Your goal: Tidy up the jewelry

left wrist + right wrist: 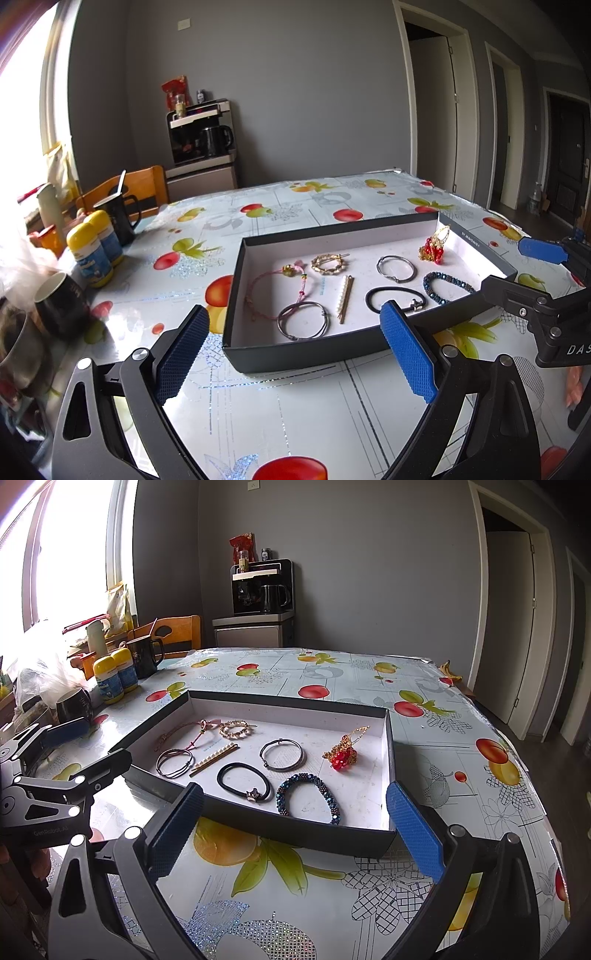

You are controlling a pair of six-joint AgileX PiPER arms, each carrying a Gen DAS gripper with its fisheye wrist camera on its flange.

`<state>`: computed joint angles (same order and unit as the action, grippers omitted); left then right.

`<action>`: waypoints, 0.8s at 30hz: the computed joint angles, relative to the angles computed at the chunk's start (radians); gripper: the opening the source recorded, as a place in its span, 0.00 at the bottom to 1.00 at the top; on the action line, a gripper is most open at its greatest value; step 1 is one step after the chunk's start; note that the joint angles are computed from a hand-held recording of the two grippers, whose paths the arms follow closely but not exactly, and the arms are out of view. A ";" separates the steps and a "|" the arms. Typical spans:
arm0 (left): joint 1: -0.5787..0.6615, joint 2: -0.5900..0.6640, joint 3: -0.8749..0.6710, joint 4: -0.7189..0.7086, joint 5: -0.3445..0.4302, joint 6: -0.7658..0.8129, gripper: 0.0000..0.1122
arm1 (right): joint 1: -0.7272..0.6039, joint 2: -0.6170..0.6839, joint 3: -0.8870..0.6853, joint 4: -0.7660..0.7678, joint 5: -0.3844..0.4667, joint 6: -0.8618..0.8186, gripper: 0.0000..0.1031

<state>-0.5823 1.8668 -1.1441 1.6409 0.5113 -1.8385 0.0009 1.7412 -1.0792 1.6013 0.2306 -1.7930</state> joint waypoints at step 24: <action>0.023 -0.008 -0.011 -0.069 -0.021 0.068 0.86 | -0.023 0.009 0.003 0.009 0.036 0.001 0.95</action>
